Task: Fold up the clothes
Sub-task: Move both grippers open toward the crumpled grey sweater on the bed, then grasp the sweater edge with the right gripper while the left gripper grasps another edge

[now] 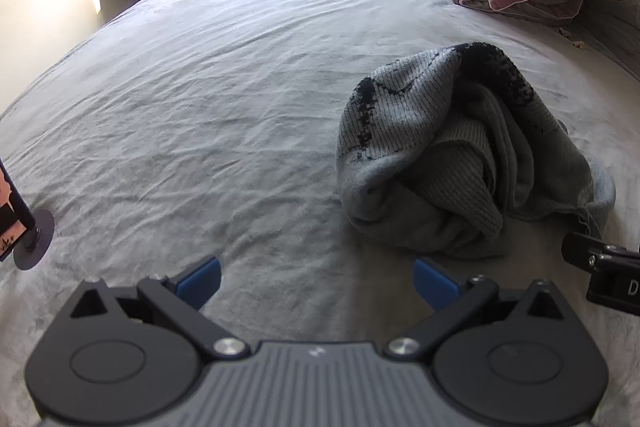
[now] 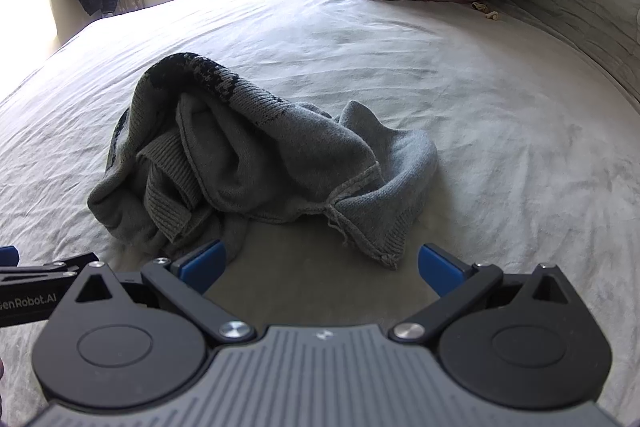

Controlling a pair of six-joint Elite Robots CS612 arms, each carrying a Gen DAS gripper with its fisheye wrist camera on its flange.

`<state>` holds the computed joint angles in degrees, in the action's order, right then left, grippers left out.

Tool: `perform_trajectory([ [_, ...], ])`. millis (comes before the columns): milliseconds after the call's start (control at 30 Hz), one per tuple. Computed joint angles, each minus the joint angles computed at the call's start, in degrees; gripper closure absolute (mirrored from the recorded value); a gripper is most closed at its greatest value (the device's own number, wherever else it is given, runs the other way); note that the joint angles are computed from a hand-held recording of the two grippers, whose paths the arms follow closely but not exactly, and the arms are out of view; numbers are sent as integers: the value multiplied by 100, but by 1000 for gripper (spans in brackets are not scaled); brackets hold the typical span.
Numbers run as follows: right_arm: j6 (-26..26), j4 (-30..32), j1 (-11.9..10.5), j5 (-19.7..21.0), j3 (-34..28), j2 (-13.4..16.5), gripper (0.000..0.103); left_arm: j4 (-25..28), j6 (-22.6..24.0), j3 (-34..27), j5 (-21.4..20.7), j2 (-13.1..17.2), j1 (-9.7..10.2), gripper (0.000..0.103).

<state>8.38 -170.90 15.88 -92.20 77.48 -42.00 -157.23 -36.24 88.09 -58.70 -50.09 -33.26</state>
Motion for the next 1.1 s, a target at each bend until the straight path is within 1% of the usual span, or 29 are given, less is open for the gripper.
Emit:
perform_trajectory([
  [300,-12,95,-3,40,-29,12,0,115,17,-50,-70,41,17,0],
  [467,6,421,-19,87,-105,30,0,545,-161,-188,-32,125,52,0],
  [633,6,796,-32,86,-197,66,0,730,-298,-237,-11,169,81,0],
  [767,-7,1157,-18,21,-307,135,0,999,-350,-322,-18,241,91,0],
  [900,-230,1170,51,-252,-374,218,0,918,-325,-306,0,260,89,0],
  [1000,-433,1051,101,-426,-372,255,0,824,-496,-268,-112,266,118,0],
  [1100,-398,1005,106,-449,-347,260,0,578,-570,-192,-166,287,151,0],
])
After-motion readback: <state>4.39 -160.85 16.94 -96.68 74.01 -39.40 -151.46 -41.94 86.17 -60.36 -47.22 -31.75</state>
